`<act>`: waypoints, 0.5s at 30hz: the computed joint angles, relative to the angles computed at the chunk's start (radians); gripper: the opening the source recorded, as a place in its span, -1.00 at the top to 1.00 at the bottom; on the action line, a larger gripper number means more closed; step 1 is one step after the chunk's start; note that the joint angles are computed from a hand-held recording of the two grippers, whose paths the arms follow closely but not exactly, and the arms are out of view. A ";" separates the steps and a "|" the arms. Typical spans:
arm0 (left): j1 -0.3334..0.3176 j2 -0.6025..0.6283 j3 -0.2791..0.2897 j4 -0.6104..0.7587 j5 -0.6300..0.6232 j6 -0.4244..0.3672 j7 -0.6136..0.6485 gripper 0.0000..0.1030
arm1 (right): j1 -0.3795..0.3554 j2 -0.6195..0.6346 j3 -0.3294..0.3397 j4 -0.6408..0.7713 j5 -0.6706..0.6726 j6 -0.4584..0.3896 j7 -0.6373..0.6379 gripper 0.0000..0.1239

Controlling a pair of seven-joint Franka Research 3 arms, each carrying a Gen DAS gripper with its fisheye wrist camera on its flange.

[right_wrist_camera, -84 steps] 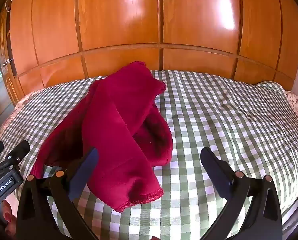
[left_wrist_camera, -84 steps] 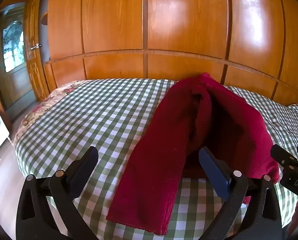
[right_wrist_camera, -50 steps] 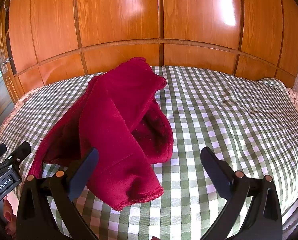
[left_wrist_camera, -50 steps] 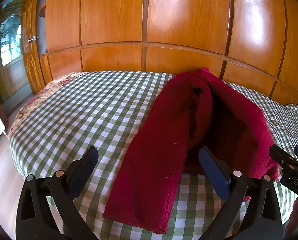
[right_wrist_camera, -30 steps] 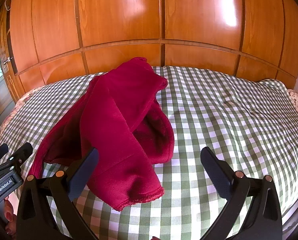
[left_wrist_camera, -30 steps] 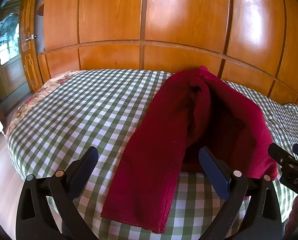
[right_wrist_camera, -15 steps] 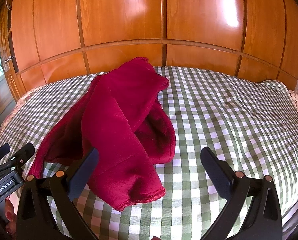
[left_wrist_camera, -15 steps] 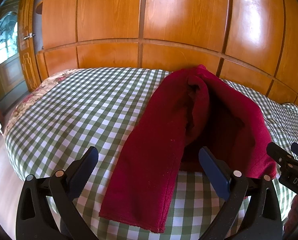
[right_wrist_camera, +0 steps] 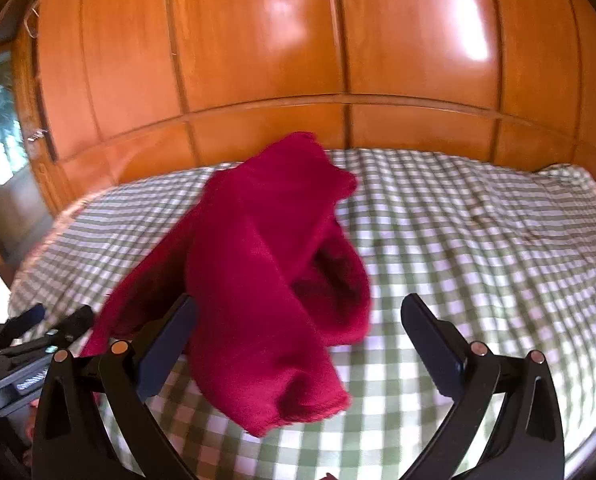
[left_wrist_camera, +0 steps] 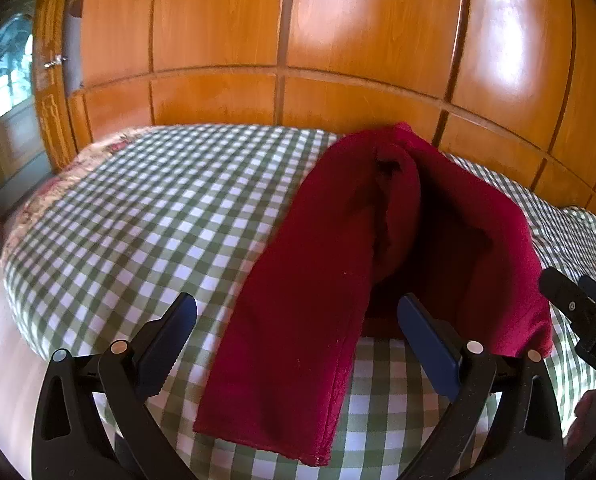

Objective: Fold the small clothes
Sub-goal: 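Grasp the red sweater with the right tool and lift it, shaking it out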

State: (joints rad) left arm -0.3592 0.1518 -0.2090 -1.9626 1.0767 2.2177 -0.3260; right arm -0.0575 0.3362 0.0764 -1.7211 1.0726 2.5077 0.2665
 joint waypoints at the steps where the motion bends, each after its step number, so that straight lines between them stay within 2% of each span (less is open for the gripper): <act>1: 0.010 -0.003 0.003 -0.010 -0.009 0.038 0.008 -0.93 | 0.001 0.007 -0.004 0.007 -0.018 -0.015 0.018 -0.63; 3: 0.027 -0.011 0.010 -0.033 -0.021 0.102 0.006 -0.93 | -0.008 0.033 -0.011 0.041 -0.069 -0.093 0.044 -0.63; 5: 0.041 -0.017 0.018 -0.058 -0.021 0.151 -0.025 -0.93 | -0.033 0.052 0.000 0.066 -0.051 -0.160 0.027 -0.63; 9: 0.053 -0.016 0.024 -0.081 -0.018 0.155 -0.069 -0.93 | -0.036 0.087 0.003 0.108 -0.050 -0.197 0.039 -0.59; 11: 0.061 -0.016 0.030 -0.094 -0.001 0.173 -0.088 -0.93 | -0.037 0.130 0.002 0.163 -0.085 -0.253 0.079 -0.37; 13: 0.066 -0.015 0.031 -0.104 0.014 0.180 -0.097 -0.93 | -0.043 0.170 0.004 0.222 -0.129 -0.326 0.129 0.29; 14: 0.067 -0.013 0.031 -0.105 0.011 0.177 -0.093 -0.93 | -0.055 0.194 0.008 0.261 -0.143 -0.387 0.155 0.42; 15: 0.068 -0.009 0.031 -0.107 0.016 0.177 -0.094 -0.93 | -0.064 0.203 0.012 0.279 -0.148 -0.412 0.163 0.55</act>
